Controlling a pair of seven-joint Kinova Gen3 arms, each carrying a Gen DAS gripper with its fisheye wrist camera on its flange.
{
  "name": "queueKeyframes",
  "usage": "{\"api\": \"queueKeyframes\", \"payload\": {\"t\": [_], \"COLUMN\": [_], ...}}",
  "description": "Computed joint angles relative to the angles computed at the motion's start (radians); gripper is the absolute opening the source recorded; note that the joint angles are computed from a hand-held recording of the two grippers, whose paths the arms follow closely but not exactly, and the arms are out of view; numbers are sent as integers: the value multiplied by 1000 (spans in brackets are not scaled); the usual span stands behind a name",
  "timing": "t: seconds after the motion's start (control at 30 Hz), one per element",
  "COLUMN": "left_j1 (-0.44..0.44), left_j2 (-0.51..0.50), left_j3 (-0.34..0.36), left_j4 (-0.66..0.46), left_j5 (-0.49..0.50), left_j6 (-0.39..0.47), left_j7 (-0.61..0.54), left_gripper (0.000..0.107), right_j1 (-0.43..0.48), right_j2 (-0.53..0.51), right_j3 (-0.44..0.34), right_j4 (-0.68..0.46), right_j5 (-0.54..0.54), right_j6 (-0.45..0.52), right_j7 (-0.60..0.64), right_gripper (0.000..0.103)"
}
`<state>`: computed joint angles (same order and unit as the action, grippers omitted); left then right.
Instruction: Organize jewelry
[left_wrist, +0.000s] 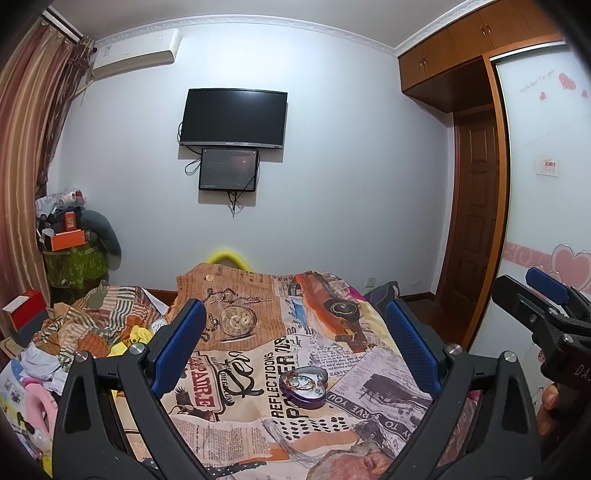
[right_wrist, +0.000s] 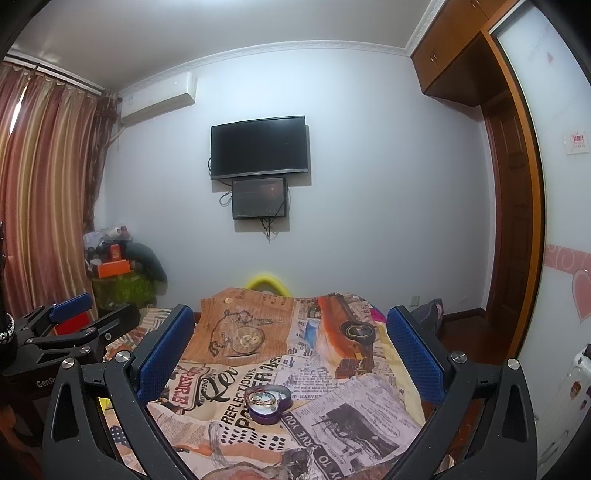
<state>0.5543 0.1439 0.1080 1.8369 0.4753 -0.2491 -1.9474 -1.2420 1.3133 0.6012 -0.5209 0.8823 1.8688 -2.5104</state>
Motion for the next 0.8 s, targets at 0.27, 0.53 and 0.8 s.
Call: {"api": "queueKeyframes", "payload": {"t": [0.27,0.53,0.8], "left_j1": [-20,-8,-4], "left_j2": [2,7,6], "left_j3": [12,1,2], "left_j4": [-6,-4,1], "left_j5": [-47,-45,-51], "left_j6": [17,8,8], "left_j7": [44,37,39], "left_gripper": [98,98,98], "right_j1": [0,2,0], "right_j2": [-2,1,-1], "right_j3": [-2,-4,-3], "right_j4": [3,-3,2], "right_j5": [-1,-3,-4], "right_j6": [-1,2,3], "right_j7": [-1,-1,-2], "right_gripper": [103,103,103]}}
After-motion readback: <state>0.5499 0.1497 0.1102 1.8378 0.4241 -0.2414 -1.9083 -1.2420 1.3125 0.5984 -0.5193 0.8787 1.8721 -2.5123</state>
